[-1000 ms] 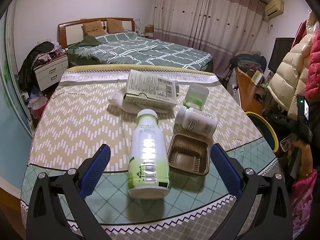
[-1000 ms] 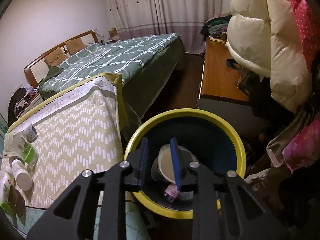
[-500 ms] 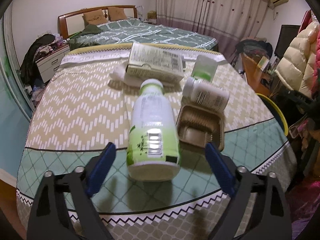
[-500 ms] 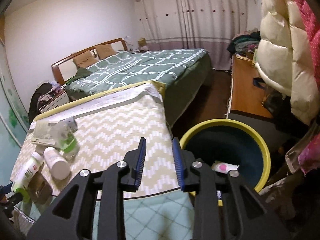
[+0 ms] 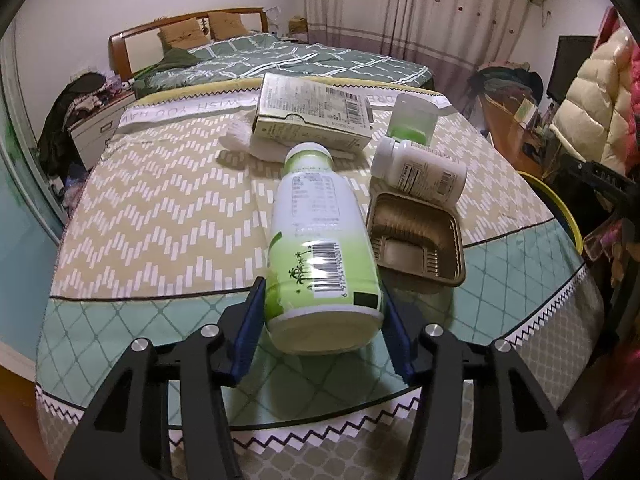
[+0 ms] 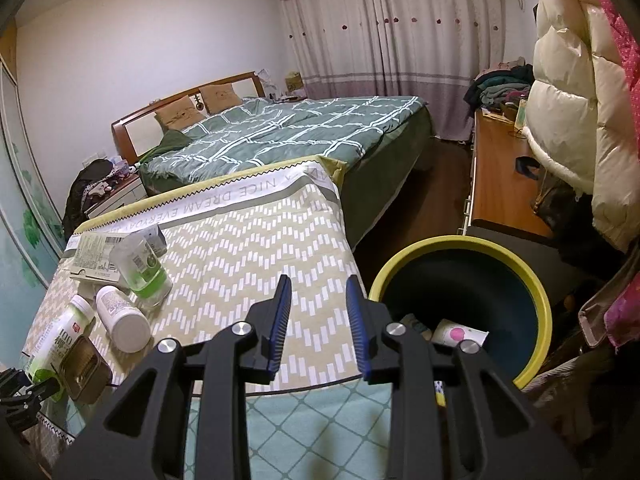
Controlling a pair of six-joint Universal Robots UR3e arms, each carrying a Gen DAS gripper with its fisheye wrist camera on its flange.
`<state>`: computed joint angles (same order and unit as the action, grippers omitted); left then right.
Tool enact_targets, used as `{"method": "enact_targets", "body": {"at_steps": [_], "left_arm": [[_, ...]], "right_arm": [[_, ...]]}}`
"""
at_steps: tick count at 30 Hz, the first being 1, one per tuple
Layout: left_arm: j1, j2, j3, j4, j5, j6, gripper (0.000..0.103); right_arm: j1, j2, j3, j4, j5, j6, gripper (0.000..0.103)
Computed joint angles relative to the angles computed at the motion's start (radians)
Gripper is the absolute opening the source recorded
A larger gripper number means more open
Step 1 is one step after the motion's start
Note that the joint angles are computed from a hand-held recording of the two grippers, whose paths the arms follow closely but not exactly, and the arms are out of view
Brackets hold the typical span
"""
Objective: Collect trash
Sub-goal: 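Grasp the white bottle with green label with the left gripper, then carry the bottle over the bin and open the left gripper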
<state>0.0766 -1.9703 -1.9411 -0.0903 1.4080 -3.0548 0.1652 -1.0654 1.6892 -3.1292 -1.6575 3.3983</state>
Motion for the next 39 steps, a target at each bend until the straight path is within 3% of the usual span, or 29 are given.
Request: {"method": "enact_targets", "body": {"at_steps": [10,19,24,39], "left_arm": [[0.025,0.116,0.037,0.033,0.027,0.052,0.052],[0.011,-0.032,0.344,-0.08,0.029,0.029,0.052],[-0.004,-0.087,0.43,-0.109,0.046,0.025,0.052],[-0.054,0.005,0.468,-0.16,0.03,0.062,0.052]], "right_arm": [[-0.006,-0.008,0.015,-0.022,0.008,0.002,0.027],[-0.008,-0.018,0.021,-0.024,0.012,-0.003,0.027],[-0.012,-0.023,0.024,-0.023,0.016,0.0,0.027],[-0.06,-0.094,0.134,-0.097,0.036,-0.002,0.027]]}}
